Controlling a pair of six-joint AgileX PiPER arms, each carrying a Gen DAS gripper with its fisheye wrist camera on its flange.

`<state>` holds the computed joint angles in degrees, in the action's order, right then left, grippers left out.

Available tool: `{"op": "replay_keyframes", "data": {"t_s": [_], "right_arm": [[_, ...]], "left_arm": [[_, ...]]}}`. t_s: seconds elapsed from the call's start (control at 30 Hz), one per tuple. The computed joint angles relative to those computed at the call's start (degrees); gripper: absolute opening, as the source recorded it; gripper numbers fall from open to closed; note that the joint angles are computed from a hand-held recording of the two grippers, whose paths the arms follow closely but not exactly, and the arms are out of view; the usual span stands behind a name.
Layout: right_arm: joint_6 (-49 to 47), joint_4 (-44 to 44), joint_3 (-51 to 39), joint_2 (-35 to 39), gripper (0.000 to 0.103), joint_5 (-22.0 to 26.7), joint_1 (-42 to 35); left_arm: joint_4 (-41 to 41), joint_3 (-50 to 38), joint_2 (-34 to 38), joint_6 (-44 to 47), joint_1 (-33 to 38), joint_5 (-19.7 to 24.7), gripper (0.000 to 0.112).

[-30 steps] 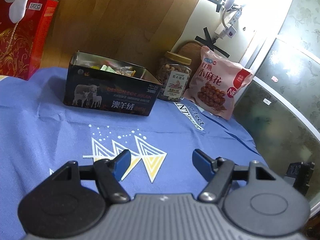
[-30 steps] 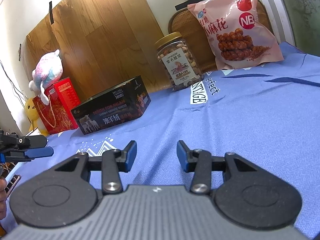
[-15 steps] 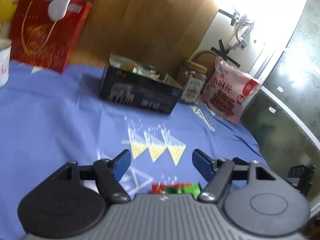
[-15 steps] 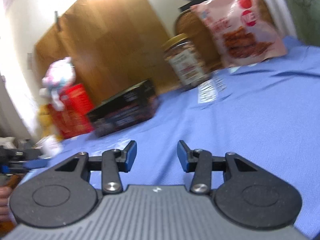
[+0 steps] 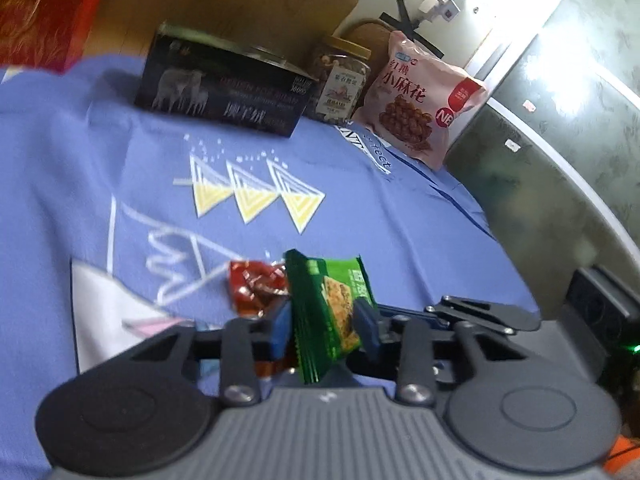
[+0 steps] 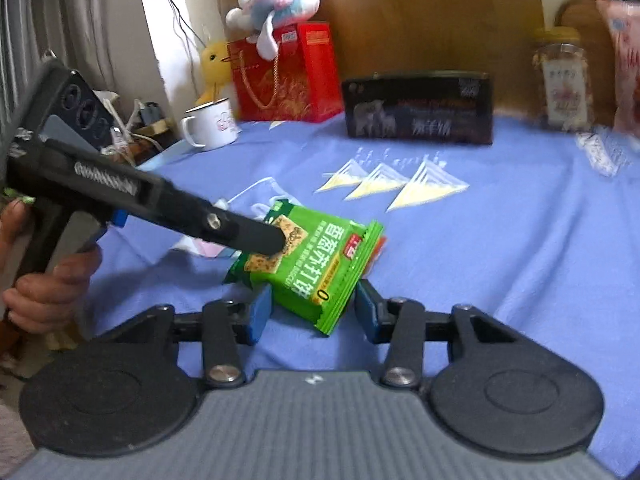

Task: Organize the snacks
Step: 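Grasp the green cracker packet with the left gripper, then carry the green packet over the black tin and open the left gripper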

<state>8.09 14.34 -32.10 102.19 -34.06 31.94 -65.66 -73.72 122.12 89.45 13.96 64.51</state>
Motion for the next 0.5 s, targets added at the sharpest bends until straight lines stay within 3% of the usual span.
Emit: {"op": "replay_keyframes", "data": {"t_s": [0.23, 0.37, 0.5], "right_arm": [[-7.17, 6.33, -2.54, -2.18, 0.034, 0.48, -0.93], [-2.30, 0.25, -8.01, -0.76, 0.034, 2.44, -6.39], [5.85, -9.75, -19.63, 2.85, 0.034, 8.93, -12.73]], "left_arm": [[-3.08, -8.66, 1.70, -5.32, -1.75, 2.92, 0.028], [-5.04, -19.64, 5.54, -12.19, -3.76, 4.28, 0.028], [-7.79, -35.16, 11.69, -20.31, -6.17, 2.78, 0.028]]}}
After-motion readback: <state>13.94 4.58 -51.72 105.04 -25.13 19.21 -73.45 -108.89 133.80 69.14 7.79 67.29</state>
